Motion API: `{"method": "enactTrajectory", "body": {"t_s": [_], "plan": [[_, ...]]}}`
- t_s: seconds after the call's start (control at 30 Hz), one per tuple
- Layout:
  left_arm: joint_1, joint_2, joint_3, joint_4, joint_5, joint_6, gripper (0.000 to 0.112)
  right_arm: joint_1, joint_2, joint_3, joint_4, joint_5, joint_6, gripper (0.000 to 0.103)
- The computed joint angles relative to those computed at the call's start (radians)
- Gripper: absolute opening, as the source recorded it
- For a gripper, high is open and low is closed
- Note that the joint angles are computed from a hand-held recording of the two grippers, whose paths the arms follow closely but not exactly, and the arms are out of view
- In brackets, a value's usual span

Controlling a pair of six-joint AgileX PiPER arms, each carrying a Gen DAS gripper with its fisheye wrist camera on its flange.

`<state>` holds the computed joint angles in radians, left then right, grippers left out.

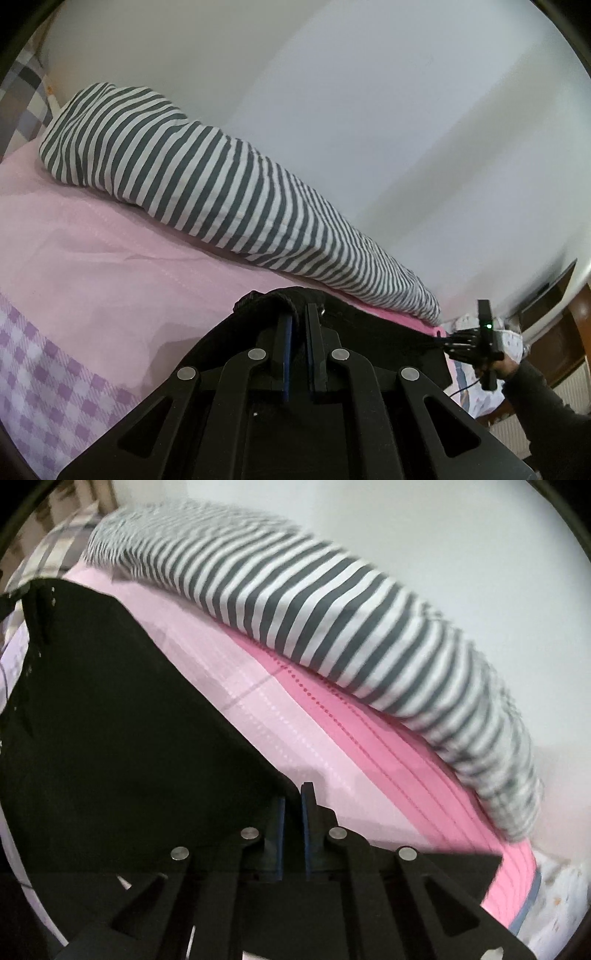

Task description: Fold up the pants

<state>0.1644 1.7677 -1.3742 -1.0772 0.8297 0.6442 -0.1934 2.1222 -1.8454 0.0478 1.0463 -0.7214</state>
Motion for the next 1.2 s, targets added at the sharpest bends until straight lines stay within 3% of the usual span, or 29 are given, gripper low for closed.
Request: {"method": "enactTrajectory", "body": {"t_s": [0.1, 0.37, 0.73, 0.93, 1.2], "plan": [[0.014, -0.043, 0.042, -0.026, 0.020, 0.022, 0.006, 0.005, -0.188, 0.243, -0.012, -0.122, 0.053, 0.005], [0.096, -0.210, 0.199, -0.051, 0.121, 0.072, 0.006, -0.088, -0.544, 0.684, 0.027, -0.293, 0.078, 0.005], [0.221, -0.420, 0.450, 0.091, 0.260, 0.117, 0.007, -0.221, -0.764, 1.094, 0.157, -0.420, 0.017, 0.005], [0.214, -0.489, 0.558, 0.225, 0.222, 0.109, 0.010, -0.284, -0.773, 1.189, 0.252, -0.467, -0.040, 0.005], [0.058, -0.511, 0.638, 0.470, 0.089, -0.076, 0.012, -0.336, -0.815, 1.250, 0.360, -0.480, -0.072, 0.014]]}}
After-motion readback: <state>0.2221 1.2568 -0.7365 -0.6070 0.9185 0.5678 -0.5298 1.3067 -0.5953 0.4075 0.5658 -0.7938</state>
